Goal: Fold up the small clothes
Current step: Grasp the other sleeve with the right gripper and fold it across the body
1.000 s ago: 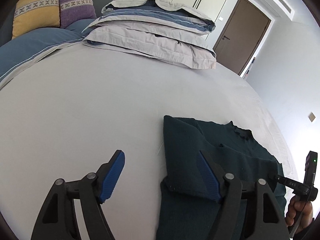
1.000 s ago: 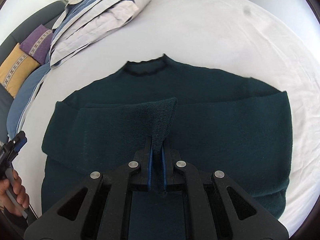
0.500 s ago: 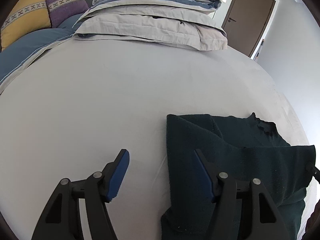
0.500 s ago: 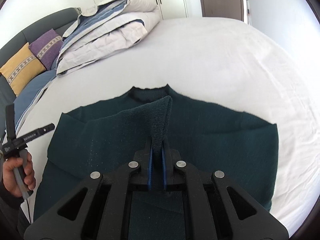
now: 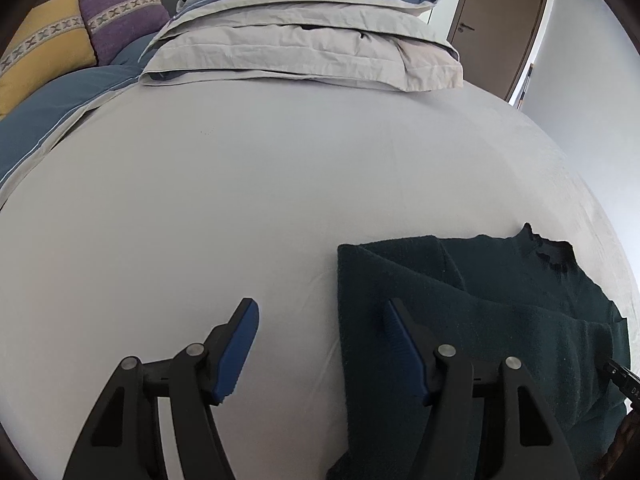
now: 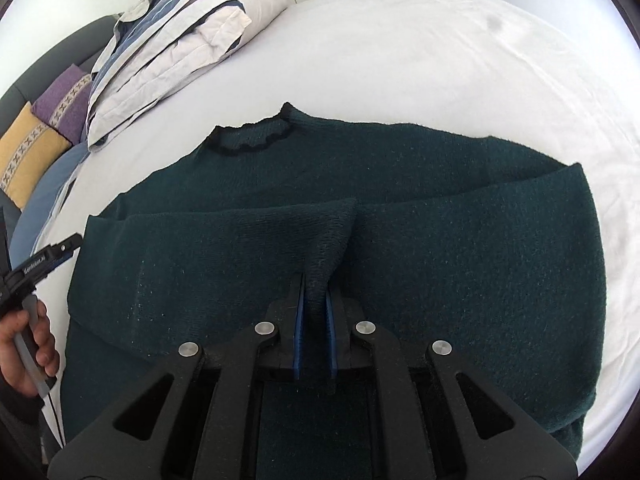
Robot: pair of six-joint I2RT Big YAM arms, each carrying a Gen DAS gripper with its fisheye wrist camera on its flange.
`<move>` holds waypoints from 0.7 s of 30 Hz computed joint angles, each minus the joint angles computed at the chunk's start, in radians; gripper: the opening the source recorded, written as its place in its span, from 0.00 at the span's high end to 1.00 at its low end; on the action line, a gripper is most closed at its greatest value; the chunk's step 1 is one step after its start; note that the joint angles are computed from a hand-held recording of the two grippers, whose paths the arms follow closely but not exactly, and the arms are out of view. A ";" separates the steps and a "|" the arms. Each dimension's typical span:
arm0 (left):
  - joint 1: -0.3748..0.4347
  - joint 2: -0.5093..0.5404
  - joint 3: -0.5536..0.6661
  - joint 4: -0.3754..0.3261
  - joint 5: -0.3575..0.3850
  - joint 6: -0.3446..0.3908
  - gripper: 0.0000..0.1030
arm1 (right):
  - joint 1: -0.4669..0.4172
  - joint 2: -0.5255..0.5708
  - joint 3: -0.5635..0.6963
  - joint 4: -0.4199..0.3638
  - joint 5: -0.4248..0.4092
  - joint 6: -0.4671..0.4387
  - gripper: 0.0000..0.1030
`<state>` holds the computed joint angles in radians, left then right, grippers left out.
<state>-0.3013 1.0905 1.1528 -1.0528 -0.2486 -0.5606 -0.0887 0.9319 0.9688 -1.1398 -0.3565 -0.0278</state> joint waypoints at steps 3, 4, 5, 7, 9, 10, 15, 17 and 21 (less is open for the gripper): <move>0.007 0.050 0.015 -0.003 0.003 0.005 0.43 | -0.004 -0.009 -0.011 0.001 0.013 -0.023 0.90; 0.010 0.060 0.016 0.001 0.000 0.010 0.44 | -0.002 -0.012 -0.015 0.003 0.023 -0.034 0.90; 0.012 0.070 0.018 0.005 -0.008 0.021 0.44 | 0.000 -0.014 -0.015 0.000 0.032 -0.044 0.90; 0.018 0.083 0.023 0.010 -0.015 0.040 0.45 | 0.004 -0.008 -0.014 0.002 0.039 -0.041 0.91; 0.029 0.086 0.021 0.016 -0.007 0.045 0.45 | -0.011 0.000 -0.015 0.005 0.021 -0.034 0.91; 0.028 0.085 0.016 0.023 -0.011 0.049 0.45 | -0.019 0.005 -0.019 0.016 0.012 -0.028 0.93; 0.031 0.075 0.006 0.037 -0.012 0.059 0.45 | -0.081 0.006 -0.054 0.058 -0.086 0.014 0.93; 0.033 0.064 0.013 0.018 -0.016 0.053 0.52 | -0.091 0.004 -0.053 0.053 -0.095 0.033 0.93; -0.040 -0.003 0.026 -0.038 -0.113 0.051 0.69 | -0.109 -0.026 -0.036 0.014 -0.109 0.075 0.86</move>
